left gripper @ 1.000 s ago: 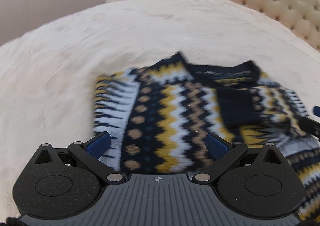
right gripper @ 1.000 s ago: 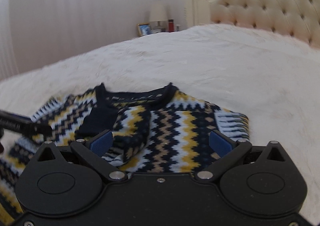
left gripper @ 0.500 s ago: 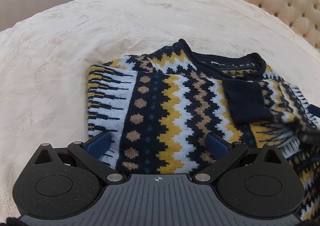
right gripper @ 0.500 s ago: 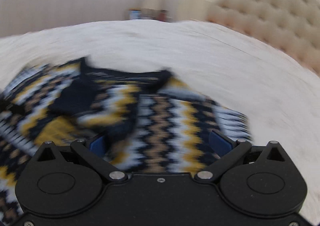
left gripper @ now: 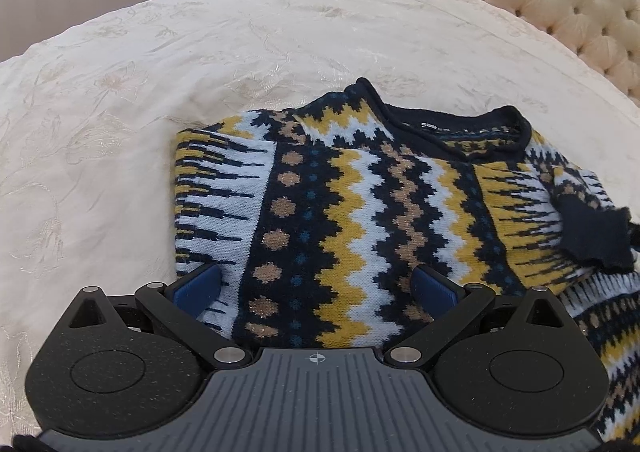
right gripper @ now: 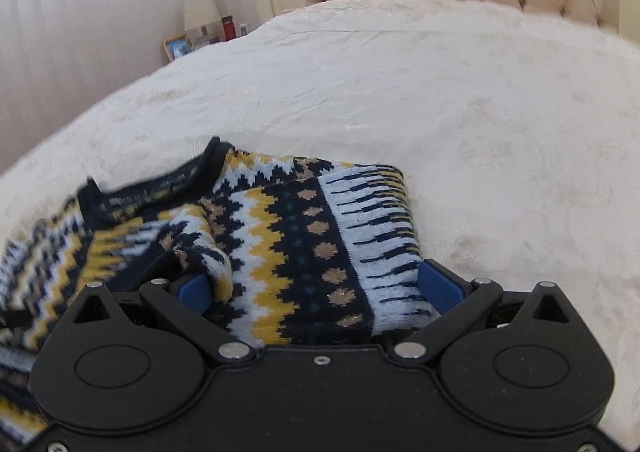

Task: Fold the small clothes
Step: 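Smooth the folded sweater side with the right gripper while the left gripper hovers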

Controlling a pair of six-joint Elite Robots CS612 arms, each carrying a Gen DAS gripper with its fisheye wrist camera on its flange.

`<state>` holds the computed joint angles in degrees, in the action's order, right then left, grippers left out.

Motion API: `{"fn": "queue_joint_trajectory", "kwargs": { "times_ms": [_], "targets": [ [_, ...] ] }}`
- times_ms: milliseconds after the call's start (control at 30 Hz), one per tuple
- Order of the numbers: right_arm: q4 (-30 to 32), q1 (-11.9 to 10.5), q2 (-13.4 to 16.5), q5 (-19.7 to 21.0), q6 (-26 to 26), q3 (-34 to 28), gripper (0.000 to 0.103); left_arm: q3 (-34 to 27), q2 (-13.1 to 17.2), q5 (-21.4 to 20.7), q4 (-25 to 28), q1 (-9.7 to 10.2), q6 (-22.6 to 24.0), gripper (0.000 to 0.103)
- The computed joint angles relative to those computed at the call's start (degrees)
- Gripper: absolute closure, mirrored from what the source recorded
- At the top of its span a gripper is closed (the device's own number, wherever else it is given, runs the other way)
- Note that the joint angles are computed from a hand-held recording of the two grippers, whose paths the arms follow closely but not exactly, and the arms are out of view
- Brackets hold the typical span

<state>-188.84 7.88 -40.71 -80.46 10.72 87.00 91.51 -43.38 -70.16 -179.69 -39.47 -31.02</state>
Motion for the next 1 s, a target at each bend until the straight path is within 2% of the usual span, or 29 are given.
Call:
{"fn": "queue_joint_trajectory", "kwargs": {
  "times_ms": [100, 167, 300, 367, 467, 600, 733, 833, 933, 1000],
  "targets": [
    [0.5, -0.9, -0.3, 1.9, 4.6, 0.3, 0.001, 0.0, 0.1, 0.0, -0.2, 0.0, 0.0, 0.0],
    [0.4, -1.1, -0.4, 0.6, 6.0, 0.6, 0.001, 0.0, 0.1, 0.0, -0.2, 0.02, 0.1, 0.0],
    [-0.4, -1.3, -0.5, -5.0, 10.5, 0.9, 0.001, 0.0, 0.1, 0.1, -0.3, 0.01, -0.2, 0.0],
    [-0.9, -1.8, -0.5, -5.2, 12.5, 1.1, 0.001, -0.1, 0.1, 0.4, -0.3, -0.07, -0.3, 0.0],
    [-2.8, -1.9, -0.4, -5.0, 12.4, 1.3, 0.001, -0.1, 0.1, 1.0, -0.1, -0.21, -0.6, 0.0],
    [-4.8, -1.4, 0.1, -2.9, 6.1, 0.8, 0.001, 0.3, -0.2, 3.8, -1.6, -0.82, -1.3, 0.001],
    [-5.8, 0.0, 0.7, -2.0, -4.1, -0.1, 0.001, 0.2, -0.2, 7.7, -3.1, -1.51, 1.7, 0.001],
    [-2.7, 1.2, 1.6, -2.8, -10.7, -1.6, 0.001, -0.1, -0.2, 5.8, 0.3, -0.94, -1.1, 0.001],
    [2.1, 1.8, 1.8, -3.2, -13.7, -2.2, 0.001, -0.2, 0.1, 4.9, 1.0, -0.64, -1.6, 0.0],
    [2.2, 2.1, 1.7, -4.1, -14.7, -2.0, 0.001, -0.3, 0.0, 5.3, 1.6, -0.81, -2.0, 0.0]
  ]
}}
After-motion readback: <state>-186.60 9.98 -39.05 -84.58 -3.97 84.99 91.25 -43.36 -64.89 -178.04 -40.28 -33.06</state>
